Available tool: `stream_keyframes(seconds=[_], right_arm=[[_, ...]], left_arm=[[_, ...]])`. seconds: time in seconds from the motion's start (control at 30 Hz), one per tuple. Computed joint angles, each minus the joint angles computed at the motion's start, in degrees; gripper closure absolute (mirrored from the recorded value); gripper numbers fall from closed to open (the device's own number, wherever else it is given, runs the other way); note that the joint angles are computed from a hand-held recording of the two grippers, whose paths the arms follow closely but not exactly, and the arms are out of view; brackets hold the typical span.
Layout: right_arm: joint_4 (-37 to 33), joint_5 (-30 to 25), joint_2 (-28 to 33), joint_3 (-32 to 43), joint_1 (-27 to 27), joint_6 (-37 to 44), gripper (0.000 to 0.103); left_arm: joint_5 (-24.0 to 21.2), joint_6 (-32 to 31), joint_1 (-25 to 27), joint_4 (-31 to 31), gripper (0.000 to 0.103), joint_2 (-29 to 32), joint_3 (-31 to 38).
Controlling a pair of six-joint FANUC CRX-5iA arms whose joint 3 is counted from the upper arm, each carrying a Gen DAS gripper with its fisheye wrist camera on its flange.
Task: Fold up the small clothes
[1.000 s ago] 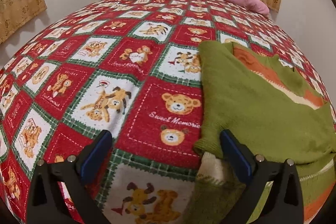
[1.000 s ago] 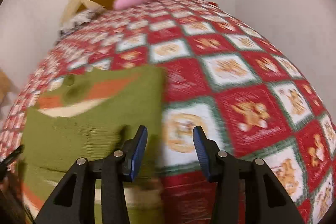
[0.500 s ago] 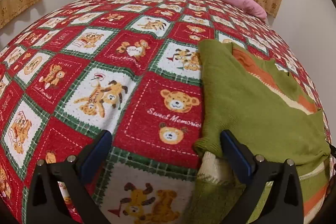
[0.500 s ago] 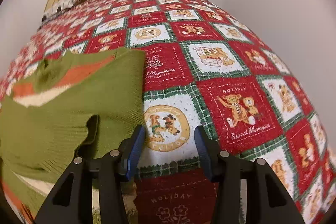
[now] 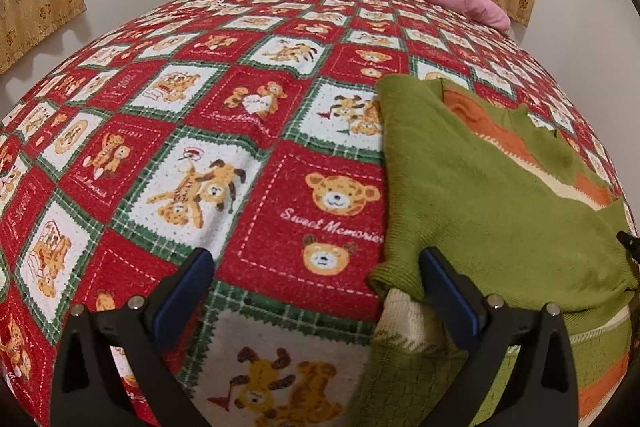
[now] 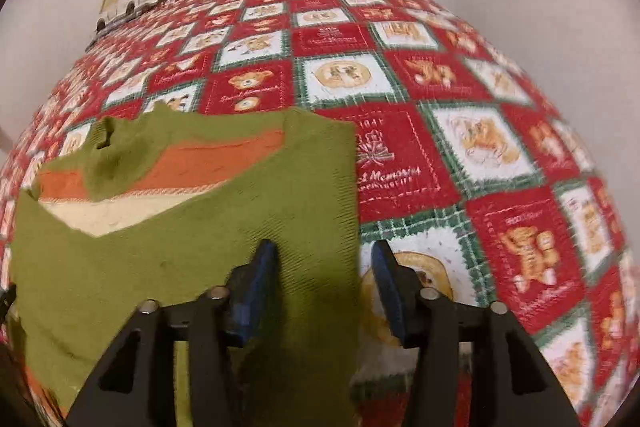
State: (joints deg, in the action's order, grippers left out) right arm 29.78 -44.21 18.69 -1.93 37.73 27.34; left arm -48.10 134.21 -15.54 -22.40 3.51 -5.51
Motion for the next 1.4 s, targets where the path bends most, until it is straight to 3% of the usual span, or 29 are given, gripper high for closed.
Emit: stream_keyframes(seconds=[0.07,0.23,0.4,0.63,0.73,1.17,1.4], right_arm=[[-1.6,2.3,-1.2,-1.4,-0.9,-1.2,0.048],[2.1,2.4,-2.6,-4.4,-1.3,-7.0,0.048],[6.1,-0.3,-2.7,-5.1,-0.9,-12.5,0.048],[7.1,1.7,-9.9,-11.8,2.1,-12.7,0.046],[5.7,2.9,-13.7,-15.0,4.0,-10.9,0.042],[4.8,2.6,-23.6,-25.8,11.8,-14.4,0.04],[6.9,-0.6,-28.2,-30.2,18.3,-17.3,0.037]], left_arm=[[-0.4,0.2,-0.2,-0.5,0.0,0.1,0.2],[0.1,-0.2,0.1,0.1,0.0,-0.1,-0.1],[0.0,-0.2,0.1,0.2,0.0,0.1,0.0],[2.7,-3.0,1.8,4.2,0.0,-1.4,-2.3],[3.8,-5.3,2.6,6.4,0.0,-3.4,-4.2],[2.9,-8.2,-2.2,4.6,0.0,-14.4,-11.7],[1.9,-9.0,-6.1,3.4,0.0,-21.9,-16.2]])
